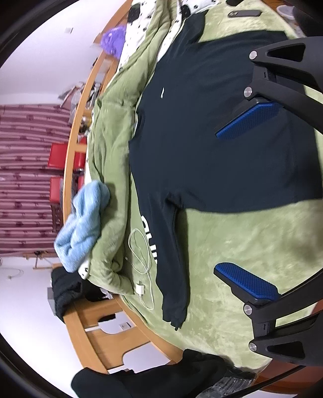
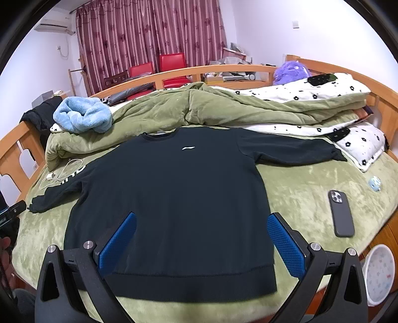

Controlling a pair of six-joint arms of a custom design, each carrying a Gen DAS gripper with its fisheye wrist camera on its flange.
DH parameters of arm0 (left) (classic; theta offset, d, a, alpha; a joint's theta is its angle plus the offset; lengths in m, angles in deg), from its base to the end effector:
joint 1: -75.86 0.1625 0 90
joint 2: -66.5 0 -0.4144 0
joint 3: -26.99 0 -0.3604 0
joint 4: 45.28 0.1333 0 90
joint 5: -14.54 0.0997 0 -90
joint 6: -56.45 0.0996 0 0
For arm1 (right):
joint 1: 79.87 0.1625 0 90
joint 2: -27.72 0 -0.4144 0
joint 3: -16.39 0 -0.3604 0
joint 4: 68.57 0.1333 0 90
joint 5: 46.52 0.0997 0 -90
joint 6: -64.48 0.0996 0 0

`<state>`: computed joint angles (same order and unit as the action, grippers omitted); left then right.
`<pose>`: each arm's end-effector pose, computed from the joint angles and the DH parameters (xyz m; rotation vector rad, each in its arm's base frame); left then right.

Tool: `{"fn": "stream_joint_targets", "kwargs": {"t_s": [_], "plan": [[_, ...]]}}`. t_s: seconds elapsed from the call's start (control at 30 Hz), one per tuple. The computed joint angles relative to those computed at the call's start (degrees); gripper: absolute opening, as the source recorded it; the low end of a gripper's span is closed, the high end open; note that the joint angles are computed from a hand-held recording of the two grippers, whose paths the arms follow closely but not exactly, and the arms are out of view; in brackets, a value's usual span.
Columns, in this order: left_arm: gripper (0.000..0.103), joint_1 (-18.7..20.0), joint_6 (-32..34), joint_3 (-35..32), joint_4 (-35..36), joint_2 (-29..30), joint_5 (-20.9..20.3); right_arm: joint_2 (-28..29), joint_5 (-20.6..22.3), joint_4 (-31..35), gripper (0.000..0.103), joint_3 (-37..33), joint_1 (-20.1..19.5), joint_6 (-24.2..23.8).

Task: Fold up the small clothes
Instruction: 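Move the left gripper to the cuff of the lettered sleeve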

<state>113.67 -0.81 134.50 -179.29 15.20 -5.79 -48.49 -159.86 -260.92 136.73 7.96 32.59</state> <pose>-0.2953 -0.5161 0.1315 0.0621 2.0702 -1.0460 0.0753 -0.4909 0.3506 0.3286 -2.2527 1.0673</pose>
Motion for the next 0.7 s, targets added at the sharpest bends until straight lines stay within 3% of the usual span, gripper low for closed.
{"fn": "stream_joint_targets", "kwargs": {"t_s": [0.1,0.17,0.47,0.57,0.7], "plan": [[0.099,3.71,1.09,-1.57,0.67,0.26,0.36,1.75,3.13,3.5,0.103,-2.6,-0.91,0.57],[0.099,6.62,4.86,-1.79,-3.6,0.45,-0.46,4.21,3.82,3.53,0.102,-4.55,-0.91,0.23],[0.098,19.37,8.1,-3.83,-8.97,-0.82,1.68,17.83,1.49,5.89,0.093,-17.48,0.36,-0.29],[0.09,22.88,10.28,-5.96,-9.36,-0.53,1.93,21.33,1.44,7.03,0.088,-21.23,0.44,-0.47],[0.089,27.21,13.66,-8.61,-13.96,0.0,1.45,26.14,1.09,8.18,0.083,-26.24,0.51,-0.29]]}}
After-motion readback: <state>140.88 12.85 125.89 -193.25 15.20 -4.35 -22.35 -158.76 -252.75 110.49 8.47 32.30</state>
